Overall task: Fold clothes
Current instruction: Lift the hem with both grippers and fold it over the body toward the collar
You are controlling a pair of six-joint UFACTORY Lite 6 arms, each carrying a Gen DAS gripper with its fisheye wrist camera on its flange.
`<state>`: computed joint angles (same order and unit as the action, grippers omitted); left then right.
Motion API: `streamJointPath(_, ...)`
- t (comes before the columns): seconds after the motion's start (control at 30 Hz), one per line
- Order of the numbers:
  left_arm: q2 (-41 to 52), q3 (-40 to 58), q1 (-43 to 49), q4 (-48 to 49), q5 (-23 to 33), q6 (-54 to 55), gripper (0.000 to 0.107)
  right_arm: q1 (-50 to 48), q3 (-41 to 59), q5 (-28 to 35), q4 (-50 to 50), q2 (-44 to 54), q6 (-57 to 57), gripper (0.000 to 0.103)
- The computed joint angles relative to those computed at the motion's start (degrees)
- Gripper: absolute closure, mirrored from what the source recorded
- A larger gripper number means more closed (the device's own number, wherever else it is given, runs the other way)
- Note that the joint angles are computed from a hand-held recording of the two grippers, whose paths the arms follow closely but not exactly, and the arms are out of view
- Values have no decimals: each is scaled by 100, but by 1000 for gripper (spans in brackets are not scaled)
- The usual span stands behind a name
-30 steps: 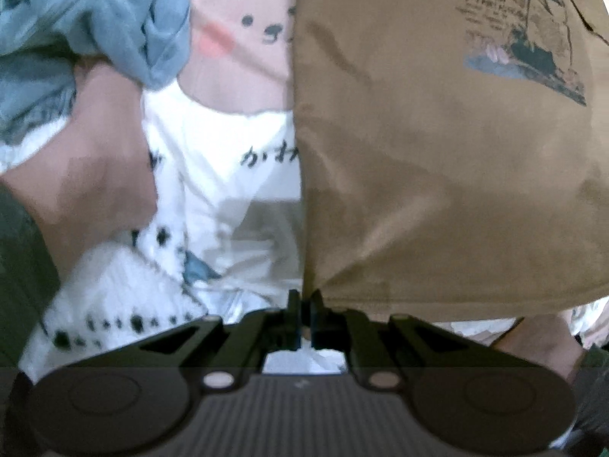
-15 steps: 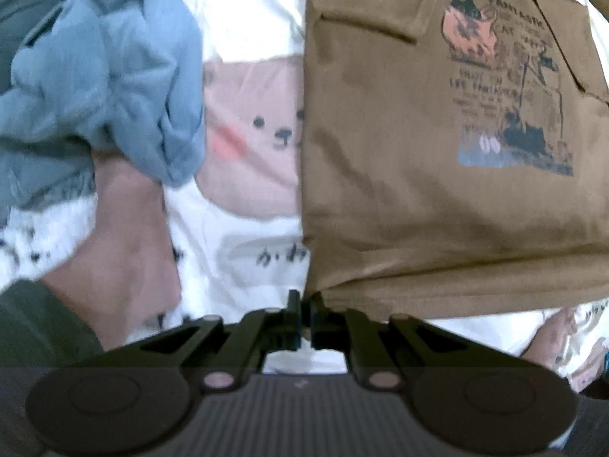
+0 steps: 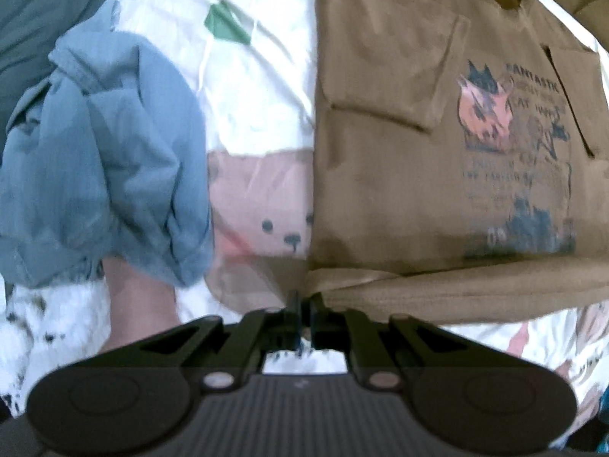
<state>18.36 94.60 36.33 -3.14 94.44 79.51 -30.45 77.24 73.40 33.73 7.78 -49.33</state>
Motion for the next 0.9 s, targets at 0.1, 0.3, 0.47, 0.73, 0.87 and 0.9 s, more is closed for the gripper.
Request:
streamJointPath(0.1,-97,-198,-269,-63,-206,-283,103,232,219,-154,4,256,328,103)
streamJointPath(0.3,-114,-148,-763,-346,-320,-808,103,987,907,-548,-303,832,1059,103)
streamJointPath(0.47,-77,-186,-1073,-498,-516,-1281,103,1530,1648,-697,-725,1422,1694,103)
streamJointPath(0.73,135,-58,-1449,-584,-780,-2359,103,2231,2478,-797,-1336,1926,2274,103)
streamJointPath(0.87,315,161,-1687,-666,-855,-3153,103,2440,2858,-804,-1541,2123,2469,103)
streamJointPath(0.9,361,229,-1727,-699,-854,-3223,103,2479,2982,-809,-1604,2199,2542,103)
